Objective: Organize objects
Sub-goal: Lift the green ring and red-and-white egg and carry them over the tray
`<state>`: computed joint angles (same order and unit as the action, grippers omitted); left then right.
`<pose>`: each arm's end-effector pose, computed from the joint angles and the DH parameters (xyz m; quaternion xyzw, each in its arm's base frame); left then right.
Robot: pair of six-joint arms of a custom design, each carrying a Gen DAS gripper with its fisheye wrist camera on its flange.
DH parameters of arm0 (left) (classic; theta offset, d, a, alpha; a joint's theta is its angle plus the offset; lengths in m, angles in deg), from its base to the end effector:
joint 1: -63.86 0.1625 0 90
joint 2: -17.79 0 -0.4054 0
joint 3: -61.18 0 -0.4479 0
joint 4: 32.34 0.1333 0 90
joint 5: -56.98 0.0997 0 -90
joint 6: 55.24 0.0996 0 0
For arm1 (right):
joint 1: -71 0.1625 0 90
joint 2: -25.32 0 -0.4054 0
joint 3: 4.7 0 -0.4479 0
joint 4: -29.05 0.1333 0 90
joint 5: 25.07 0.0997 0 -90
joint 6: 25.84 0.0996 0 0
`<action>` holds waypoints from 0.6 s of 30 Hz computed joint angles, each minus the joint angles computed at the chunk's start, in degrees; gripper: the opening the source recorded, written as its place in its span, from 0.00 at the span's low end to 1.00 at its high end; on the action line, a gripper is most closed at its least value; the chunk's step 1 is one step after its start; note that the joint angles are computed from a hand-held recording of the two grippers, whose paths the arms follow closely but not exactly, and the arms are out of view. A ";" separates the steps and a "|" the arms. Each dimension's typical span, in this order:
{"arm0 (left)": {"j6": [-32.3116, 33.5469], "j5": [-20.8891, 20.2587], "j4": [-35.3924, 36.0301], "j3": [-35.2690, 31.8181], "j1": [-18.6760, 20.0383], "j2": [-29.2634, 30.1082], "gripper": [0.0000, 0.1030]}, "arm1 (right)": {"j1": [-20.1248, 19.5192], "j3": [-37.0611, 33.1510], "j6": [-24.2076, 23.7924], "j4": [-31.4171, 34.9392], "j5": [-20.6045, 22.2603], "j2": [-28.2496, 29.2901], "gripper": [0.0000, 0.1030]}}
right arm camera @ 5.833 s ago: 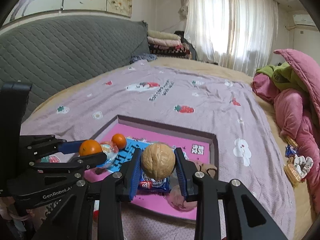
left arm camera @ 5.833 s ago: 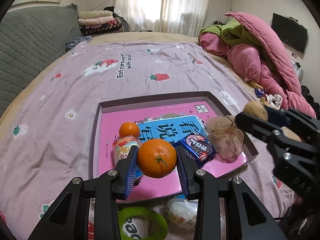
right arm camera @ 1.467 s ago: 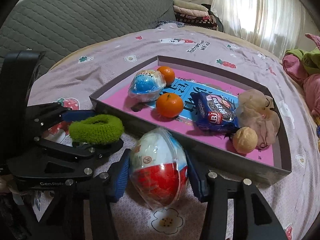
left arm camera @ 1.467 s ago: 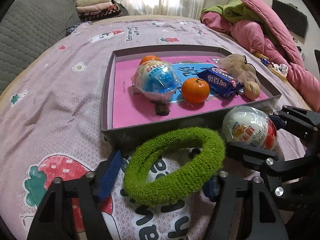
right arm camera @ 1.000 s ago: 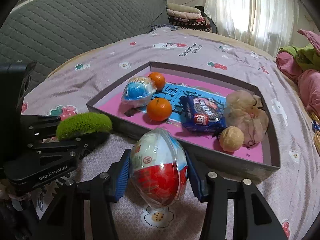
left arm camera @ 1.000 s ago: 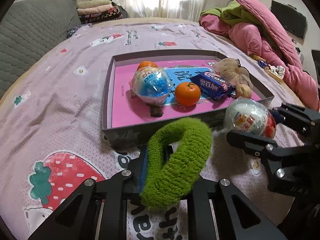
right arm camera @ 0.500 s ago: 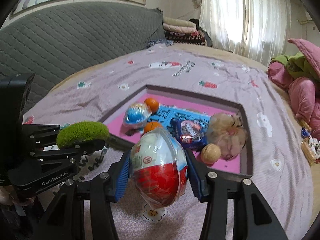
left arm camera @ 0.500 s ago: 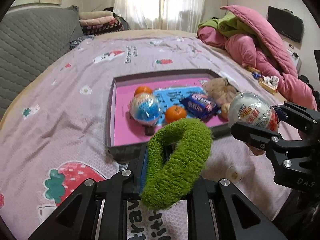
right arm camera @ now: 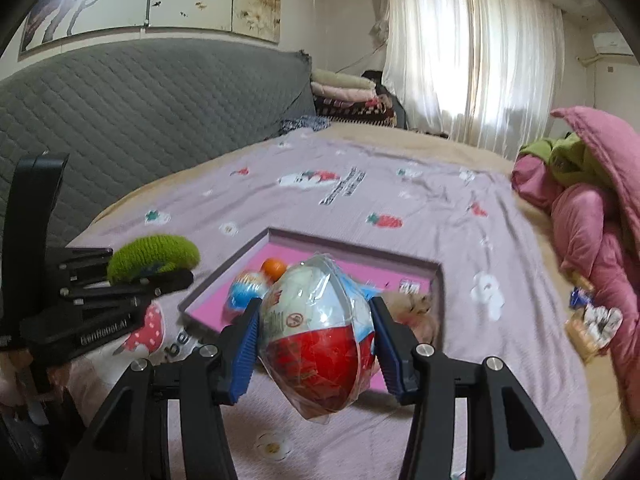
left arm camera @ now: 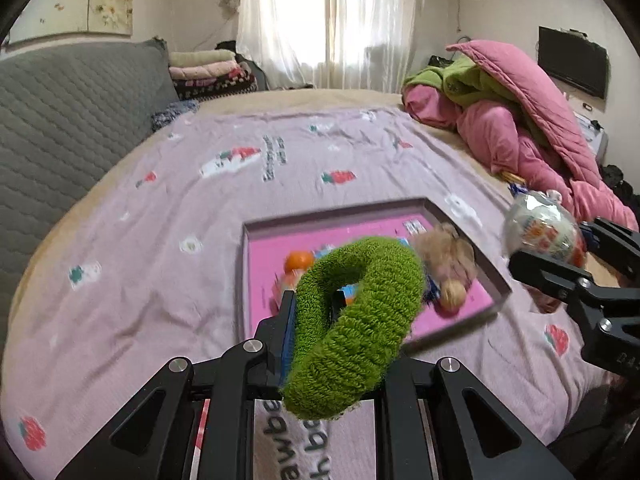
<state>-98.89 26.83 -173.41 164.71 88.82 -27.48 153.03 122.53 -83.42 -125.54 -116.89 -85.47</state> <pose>-0.4637 -0.4579 0.0075 0.1913 0.8441 -0.3729 0.3344 0.0698 -0.4403 0.4226 0.3771 -0.8314 0.3351 0.2330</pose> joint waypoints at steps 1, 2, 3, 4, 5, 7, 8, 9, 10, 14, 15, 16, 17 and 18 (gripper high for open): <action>0.53 0.67 0.03 -0.78 0.20 0.08 0.16 | 0.34 -0.50 -0.04 -0.38 -0.18 0.35 0.51; 0.95 1.03 0.35 -1.40 0.35 0.18 0.16 | 0.55 -0.91 -0.03 -0.46 -0.20 0.60 0.51; 1.37 1.42 0.57 -2.02 0.52 0.32 0.16 | 0.72 -1.35 -0.01 -0.74 -0.08 0.87 0.51; 1.77 1.90 0.41 -2.61 0.65 0.49 0.16 | 0.89 -1.85 0.04 -1.00 -0.01 1.23 0.51; 2.42 1.99 0.00 -3.25 0.84 0.68 0.16 | 1.03 -2.34 0.08 -1.22 -0.05 1.66 0.51; 4.04 2.24 -1.20 -4.51 1.14 1.37 0.16 | 1.36 -3.45 0.36 -1.70 -0.23 2.53 0.51; 4.71 2.40 -1.59 -5.01 1.24 1.72 0.16 | 1.56 -4.13 0.43 -1.76 -0.27 3.08 0.51; 5.55 2.37 -2.21 -5.62 1.45 2.17 0.16 | 1.68 -4.52 0.37 -2.07 -0.33 3.53 0.51; 6.21 2.23 -2.87 -6.46 1.80 2.78 0.16 | 2.00 -5.09 0.29 -2.45 -0.77 4.22 0.51; 8.58 1.46 -5.28 -8.42 3.07 4.44 0.16 | 2.49 -6.58 -0.14 -3.65 -1.63 6.68 0.51; 8.92 1.49 -5.36 -8.74 3.41 4.75 0.16 | 2.46 -6.85 -0.10 -4.06 -1.74 7.32 0.51; 8.94 1.43 -5.17 -9.02 3.88 5.05 0.16 | 2.29 -7.09 0.09 -4.55 -1.75 8.00 0.51; 8.92 1.24 -5.19 -9.01 4.27 5.12 0.16 | 2.14 -7.36 0.29 -4.59 -2.00 8.64 0.51; 8.81 1.09 -5.07 -8.87 4.64 5.12 0.16 | 1.95 -7.41 0.38 -4.92 -2.26 9.02 0.51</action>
